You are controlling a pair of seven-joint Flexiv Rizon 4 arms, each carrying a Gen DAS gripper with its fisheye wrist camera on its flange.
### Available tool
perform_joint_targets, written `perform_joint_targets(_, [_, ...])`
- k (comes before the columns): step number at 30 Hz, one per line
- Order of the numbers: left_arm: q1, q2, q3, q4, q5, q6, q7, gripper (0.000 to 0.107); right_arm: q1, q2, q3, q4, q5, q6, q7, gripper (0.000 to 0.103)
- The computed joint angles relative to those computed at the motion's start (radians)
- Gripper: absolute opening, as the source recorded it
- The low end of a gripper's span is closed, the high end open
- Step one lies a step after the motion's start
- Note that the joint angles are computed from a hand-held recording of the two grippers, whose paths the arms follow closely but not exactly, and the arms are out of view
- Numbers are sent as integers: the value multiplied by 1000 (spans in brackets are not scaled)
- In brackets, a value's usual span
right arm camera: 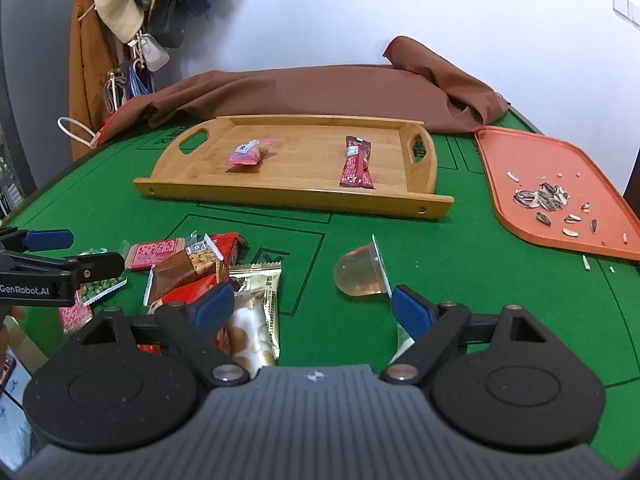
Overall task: Organize snacks
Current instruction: 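Open both tools, release the snacks, and withdraw toward the pile, then grasp the red biscuit pack with the left tool while the right tool grasps the red nut bag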
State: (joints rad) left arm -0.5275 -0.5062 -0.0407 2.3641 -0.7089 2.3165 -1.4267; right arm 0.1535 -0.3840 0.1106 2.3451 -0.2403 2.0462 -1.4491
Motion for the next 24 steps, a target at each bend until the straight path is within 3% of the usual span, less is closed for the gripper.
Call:
perform_joint_targets(13, [-25,25,-4,61,-14,-7,-4,99,57,41,-21,62,54,22,-85,88])
perform_joint_targets(24, [-22,39,1,83,-10,-27,-13,99,27,66,-2,76,35,8,-78,87])
